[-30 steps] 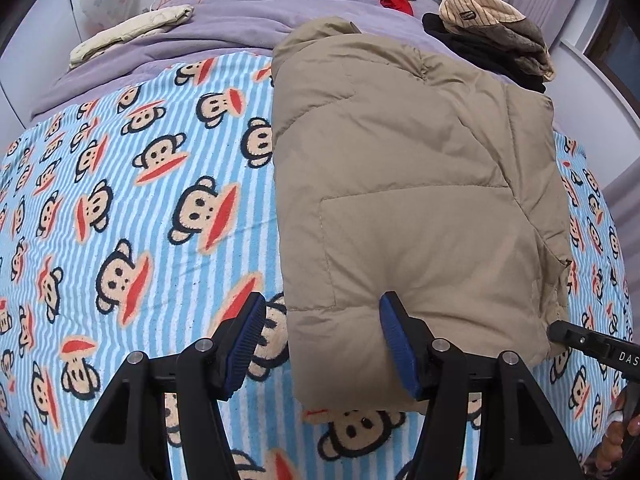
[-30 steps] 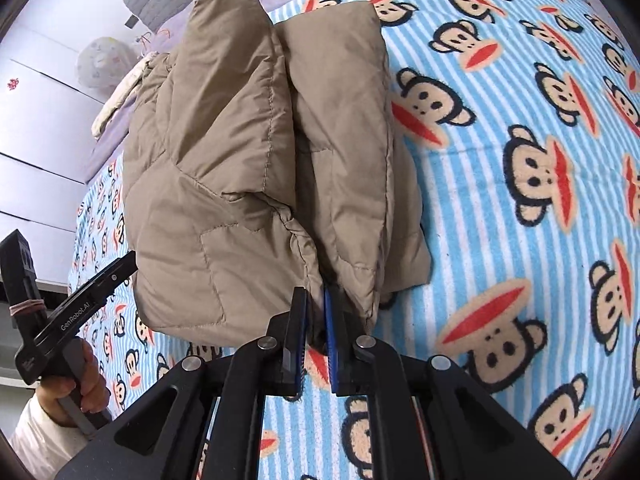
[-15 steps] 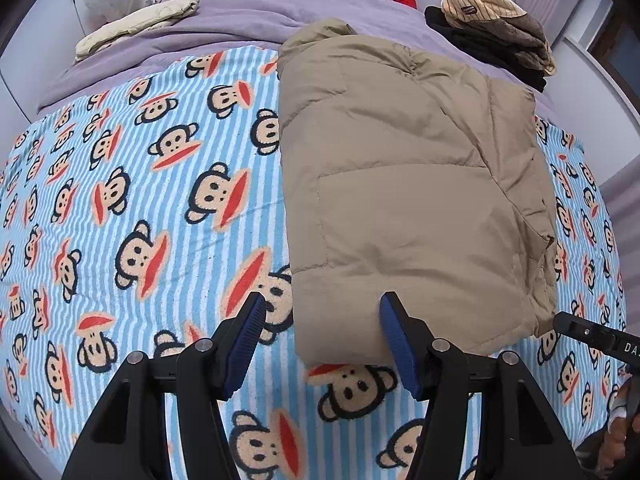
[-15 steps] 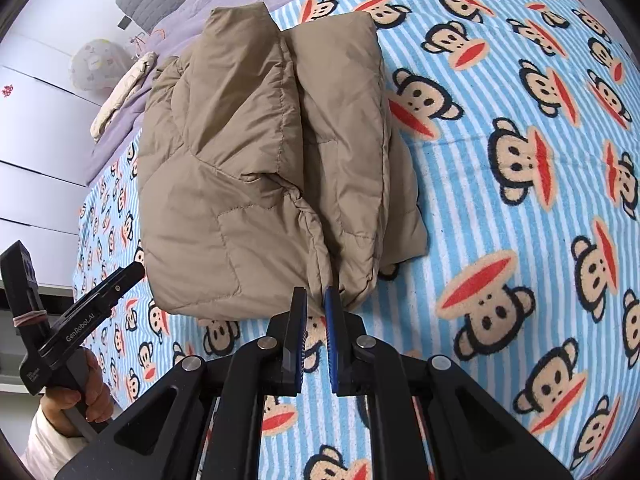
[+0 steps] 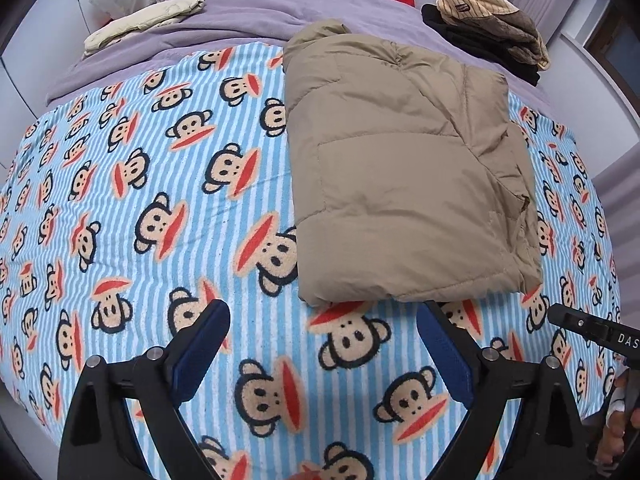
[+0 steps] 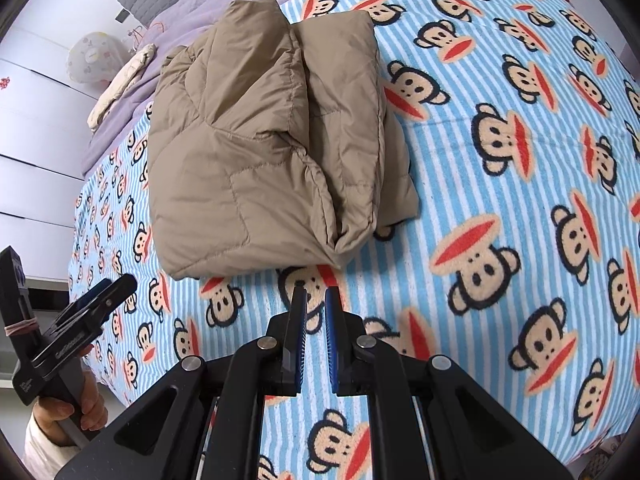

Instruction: Fold large clothes

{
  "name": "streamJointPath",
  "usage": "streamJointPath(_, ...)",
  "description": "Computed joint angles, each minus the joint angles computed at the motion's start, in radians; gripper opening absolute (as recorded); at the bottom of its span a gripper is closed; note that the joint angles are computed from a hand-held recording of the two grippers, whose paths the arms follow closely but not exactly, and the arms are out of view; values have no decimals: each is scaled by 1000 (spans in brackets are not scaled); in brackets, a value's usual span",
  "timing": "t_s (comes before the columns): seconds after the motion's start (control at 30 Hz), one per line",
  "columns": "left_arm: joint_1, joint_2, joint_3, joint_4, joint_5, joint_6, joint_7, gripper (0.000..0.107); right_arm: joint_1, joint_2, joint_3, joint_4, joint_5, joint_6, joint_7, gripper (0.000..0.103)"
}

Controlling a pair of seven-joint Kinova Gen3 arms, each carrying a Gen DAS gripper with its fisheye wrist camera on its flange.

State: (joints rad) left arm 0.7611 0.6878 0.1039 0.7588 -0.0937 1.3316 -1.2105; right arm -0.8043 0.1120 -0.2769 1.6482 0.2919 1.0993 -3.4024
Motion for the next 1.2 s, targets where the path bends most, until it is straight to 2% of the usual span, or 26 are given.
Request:
streamJointPath(0.1, 0, -18, 14, 16, 10, 22, -30, 95, -18, 5, -9, -19, 1, 23, -23, 10)
streamJointPath(0.17, 23, -27, 6, 17, -14, 41, -41, 95, -29, 12, -12, -36, 1, 39, -32, 10)
streamJointPath(0.2, 34, -29, 3, 12, -28, 55, -45, 102, -35, 15, -12, -44, 2, 47, -34, 10)
streamJointPath(0.23, 45, -32, -2, 9, -41, 66, -46, 103, -41, 19, -13, -54, 4, 57, -35, 10)
streamJointPath(0.37, 91, -58, -17, 23, -97, 71, -42, 103, -73, 41, -11, -112, 27, 124, -50, 12)
streamJointPath(0.4, 103, -62, -22, 22, -114, 76, -37, 103, -81, 49, -10, -132, 31, 149, -48, 17)
streamJointPath(0.43, 108, -65, -23, 21, -123, 79, -32, 103, -89, 59, -8, -154, 34, 178, -43, 39)
streamJointPath(0.47, 111, -68, -23, 20, -128, 82, -25, 103, -99, 71, -5, -180, 40, 212, -39, 68)
streamJointPath(0.5, 113, -69, -23, 14, -133, 88, -18, 103, -113, 80, -2, -204, 53, 243, -40, 76)
streamJointPath(0.53, 115, -68, -24, 6, -138, 96, -14, 103, -126, 89, 1, -226, 65, 270, -37, 79)
streamJointPath(0.7, 108, -87, -20, -3, -138, 92, 7, 103, -160, 126, 24, -330, 80, 388, 5, 82)
streamJointPath(0.87, 103, -105, -19, -29, -135, 87, 30, 103, -228, 170, 51, -455, 153, 534, 33, 86)
streamJointPath(1.2, 119, -127, -36, -107, -158, 110, 78, 103, -286, 189, 82, -567, 226, 635, 36, 87)
